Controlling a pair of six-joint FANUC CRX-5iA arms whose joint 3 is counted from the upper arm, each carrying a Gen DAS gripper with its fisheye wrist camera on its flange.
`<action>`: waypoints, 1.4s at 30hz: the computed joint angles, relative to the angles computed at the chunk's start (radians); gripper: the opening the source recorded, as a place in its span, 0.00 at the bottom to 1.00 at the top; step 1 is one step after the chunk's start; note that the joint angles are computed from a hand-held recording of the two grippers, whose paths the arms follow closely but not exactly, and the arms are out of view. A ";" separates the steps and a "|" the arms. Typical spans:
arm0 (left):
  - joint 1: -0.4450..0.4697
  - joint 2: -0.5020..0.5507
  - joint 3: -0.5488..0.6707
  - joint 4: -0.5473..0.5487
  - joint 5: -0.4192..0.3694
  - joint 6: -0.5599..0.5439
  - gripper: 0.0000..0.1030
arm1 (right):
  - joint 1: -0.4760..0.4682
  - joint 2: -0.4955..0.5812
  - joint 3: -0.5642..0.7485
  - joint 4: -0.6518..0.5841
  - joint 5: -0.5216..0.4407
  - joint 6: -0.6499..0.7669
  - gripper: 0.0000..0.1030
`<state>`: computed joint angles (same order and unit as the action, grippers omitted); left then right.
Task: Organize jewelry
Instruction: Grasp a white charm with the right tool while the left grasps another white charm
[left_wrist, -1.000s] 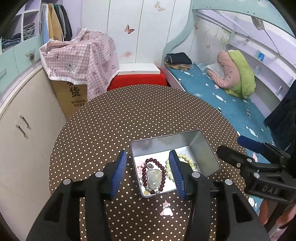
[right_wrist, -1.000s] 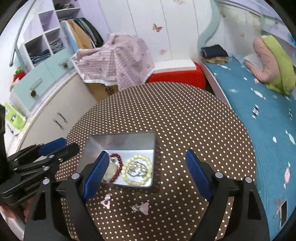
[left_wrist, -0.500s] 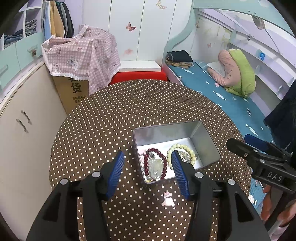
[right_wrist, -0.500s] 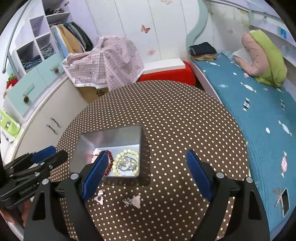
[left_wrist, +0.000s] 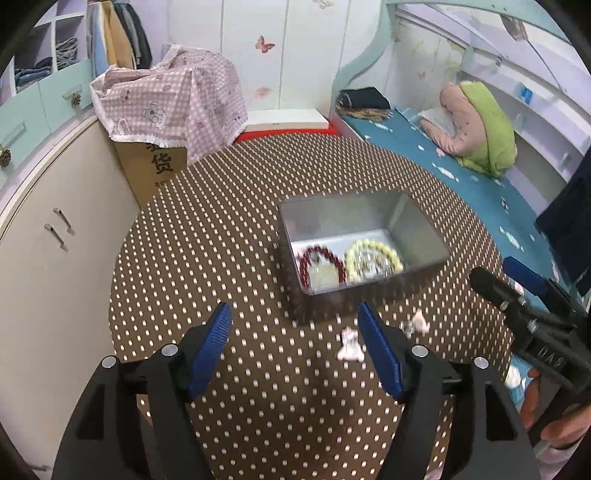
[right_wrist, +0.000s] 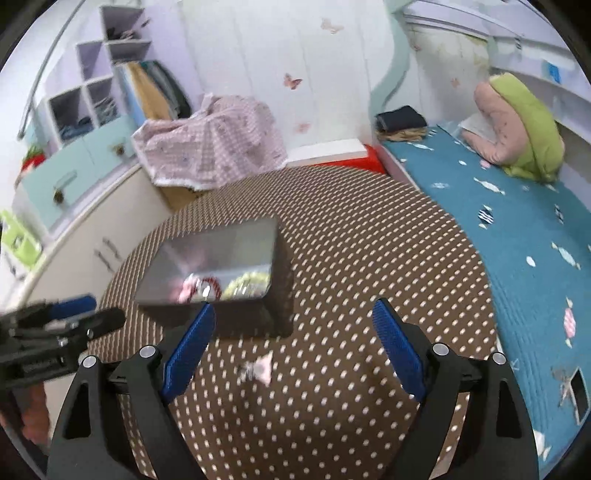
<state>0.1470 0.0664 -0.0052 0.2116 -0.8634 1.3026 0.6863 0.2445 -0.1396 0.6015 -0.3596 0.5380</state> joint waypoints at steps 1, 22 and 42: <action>0.001 -0.004 -0.011 0.004 -0.005 -0.007 0.70 | 0.005 -0.003 -0.005 -0.029 0.015 0.048 0.82; -0.017 0.043 -0.079 0.064 0.005 -0.052 0.71 | 0.058 0.157 0.215 -0.246 -0.225 0.385 0.52; -0.088 0.082 -0.010 -0.135 0.047 0.102 0.10 | 0.047 0.106 0.118 -0.193 -0.113 0.333 0.29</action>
<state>0.0591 0.1486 -0.0147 0.0771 -0.8159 1.4044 0.7333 0.3502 -0.0213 0.4081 -0.4725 0.8706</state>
